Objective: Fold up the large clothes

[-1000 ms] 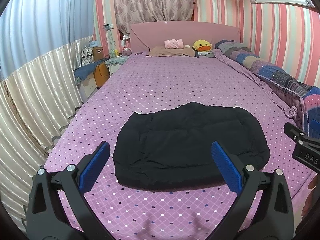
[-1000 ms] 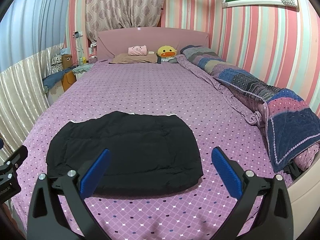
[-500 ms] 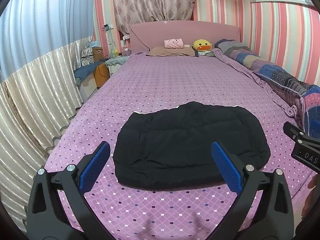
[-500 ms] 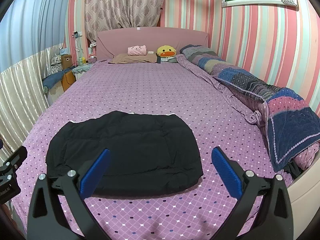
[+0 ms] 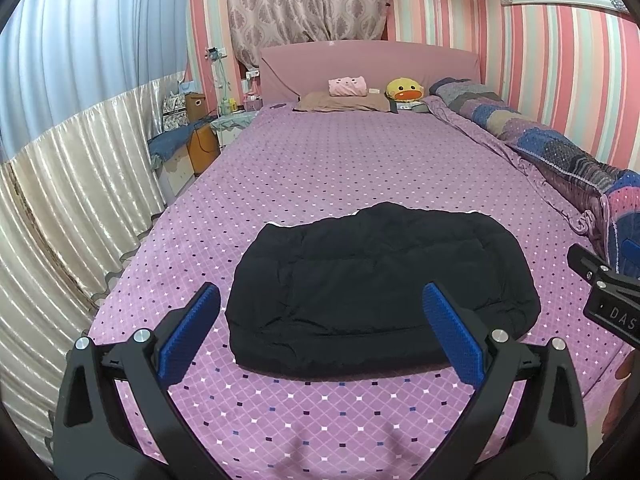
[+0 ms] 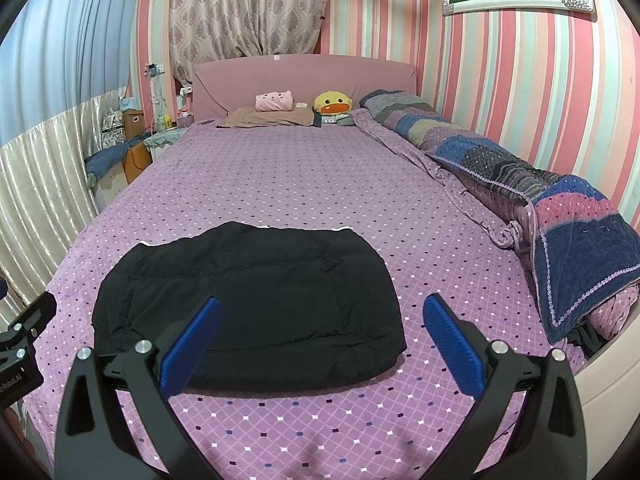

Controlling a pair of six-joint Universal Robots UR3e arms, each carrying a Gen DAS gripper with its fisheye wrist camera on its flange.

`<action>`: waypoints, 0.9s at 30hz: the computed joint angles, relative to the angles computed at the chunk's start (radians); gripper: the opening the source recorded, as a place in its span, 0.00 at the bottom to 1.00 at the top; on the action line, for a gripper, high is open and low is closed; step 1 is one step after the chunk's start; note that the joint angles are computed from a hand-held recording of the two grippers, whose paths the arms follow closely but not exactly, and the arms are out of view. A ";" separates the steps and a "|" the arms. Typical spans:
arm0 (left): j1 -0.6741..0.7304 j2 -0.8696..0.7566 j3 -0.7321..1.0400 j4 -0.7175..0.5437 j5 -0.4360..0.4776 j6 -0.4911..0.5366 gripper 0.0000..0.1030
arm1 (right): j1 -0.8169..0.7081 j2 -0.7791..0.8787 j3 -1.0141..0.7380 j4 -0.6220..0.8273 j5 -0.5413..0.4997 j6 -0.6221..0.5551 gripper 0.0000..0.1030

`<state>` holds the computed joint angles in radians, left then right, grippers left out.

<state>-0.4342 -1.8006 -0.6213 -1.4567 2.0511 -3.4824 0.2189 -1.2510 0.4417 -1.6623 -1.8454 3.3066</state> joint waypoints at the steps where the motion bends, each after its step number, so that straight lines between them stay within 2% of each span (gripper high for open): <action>1: 0.001 0.001 0.001 -0.001 -0.001 -0.001 0.97 | 0.001 -0.002 0.006 -0.004 -0.001 0.000 0.98; 27: -0.030 -0.003 0.022 -0.018 0.044 -0.021 0.97 | 0.006 0.015 -0.026 0.013 -0.006 0.002 0.98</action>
<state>-0.4647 -1.8038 -0.5990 -1.4744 2.0947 -3.5035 0.2252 -1.2364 0.4162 -1.6496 -1.8509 3.3086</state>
